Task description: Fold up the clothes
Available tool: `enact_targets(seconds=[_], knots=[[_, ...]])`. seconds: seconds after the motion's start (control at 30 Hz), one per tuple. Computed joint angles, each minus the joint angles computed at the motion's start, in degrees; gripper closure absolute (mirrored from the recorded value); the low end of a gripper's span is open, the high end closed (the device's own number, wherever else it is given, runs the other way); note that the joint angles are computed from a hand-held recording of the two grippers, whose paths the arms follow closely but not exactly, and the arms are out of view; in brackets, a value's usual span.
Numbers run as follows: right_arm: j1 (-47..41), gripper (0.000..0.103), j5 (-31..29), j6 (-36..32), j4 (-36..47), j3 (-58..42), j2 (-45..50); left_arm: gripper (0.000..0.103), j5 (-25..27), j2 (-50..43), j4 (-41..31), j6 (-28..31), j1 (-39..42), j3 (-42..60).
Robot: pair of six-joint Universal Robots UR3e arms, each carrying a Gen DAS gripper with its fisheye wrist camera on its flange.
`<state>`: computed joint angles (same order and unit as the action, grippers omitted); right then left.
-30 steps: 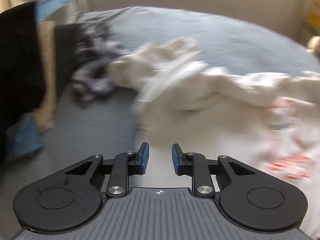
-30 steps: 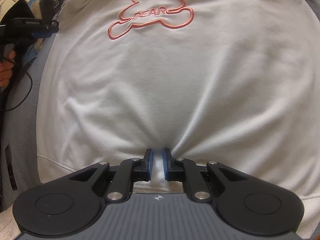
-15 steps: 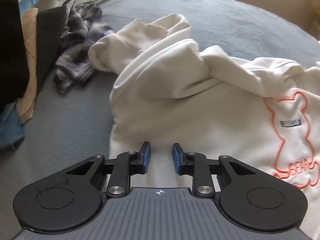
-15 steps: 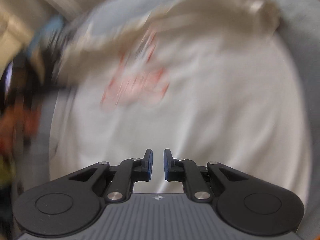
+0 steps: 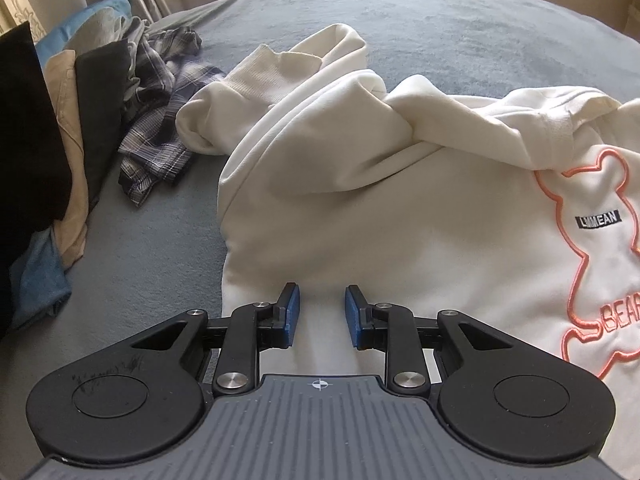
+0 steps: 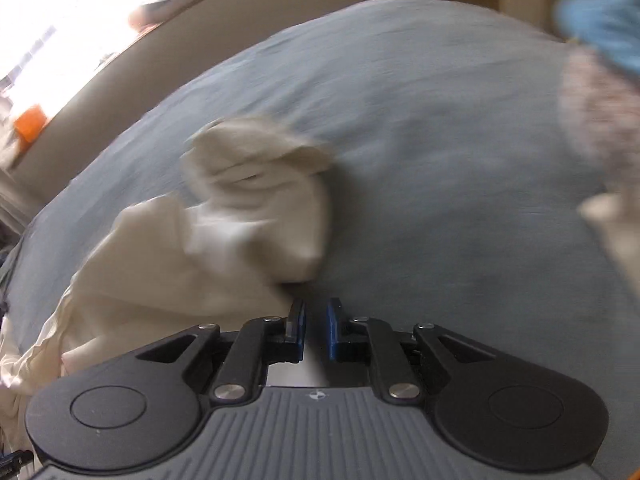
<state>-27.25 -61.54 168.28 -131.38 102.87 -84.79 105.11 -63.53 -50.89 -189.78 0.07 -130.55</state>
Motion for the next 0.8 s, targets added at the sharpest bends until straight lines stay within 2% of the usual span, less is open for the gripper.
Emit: enact_targets(seconds=[0.07, 0.13, 0.2, 0.23, 0.3, 0.37, 0.43, 0.5, 0.6, 0.67, 0.8], knots=[[-4.67, 0.091, 3.86, -7.42, 10.46, 0.19, -4.81, 0.078, -0.06, 1.68, -4.52, -0.82, -0.93, 2.14], [-9.28, 0.091, 7.62, -20.46, 30.1, -1.34, -10.44, 0.078, -0.99, 5.51, -9.43, -0.47, -2.53, 3.55], [-12.75, 0.091, 7.27, -33.13, 49.51, -4.17, -14.11, 0.077, -2.85, 9.58, -15.23, 0.0, -4.54, 5.08], [-13.79, 0.091, 5.95, -37.46, 55.94, -3.8, -15.82, 0.077, -4.85, 11.47, -19.23, 0.14, -5.52, 5.94], [-15.07, 0.091, 0.84, -43.3, 61.87, -0.43, -20.51, 0.077, -8.25, 14.02, -26.46, 0.02, -8.22, 7.61], [-17.11, 0.092, -4.52, -46.47, 60.42, 5.19, -25.64, 0.077, -9.67, 14.06, -32.06, -1.6, -12.91, 8.59], [-25.36, 0.094, -7.56, -52.63, 63.55, 8.11, -29.38, 0.077, -9.66, 13.54, -35.79, -4.6, -17.94, 8.72], [-33.85, 0.094, -10.16, -53.74, 67.81, 6.47, -28.05, 0.077, -8.93, 14.2, -38.01, -7.94, -21.78, 7.94], [-40.09, 0.092, -12.79, -55.53, 71.94, 1.45, -25.53, 0.077, -7.57, 13.41, -39.12, -11.01, -25.81, 8.32], [-38.88, 0.091, -12.1, -57.66, 75.02, -2.03, -24.64, 0.077, -6.51, 10.47, -38.99, -12.7, -27.83, 9.72], [-28.21, 0.091, -5.2, -60.39, 79.1, -4.64, -22.19, 0.076, -5.16, 4.64, -38.24, -16.08, -30.24, 11.96]])
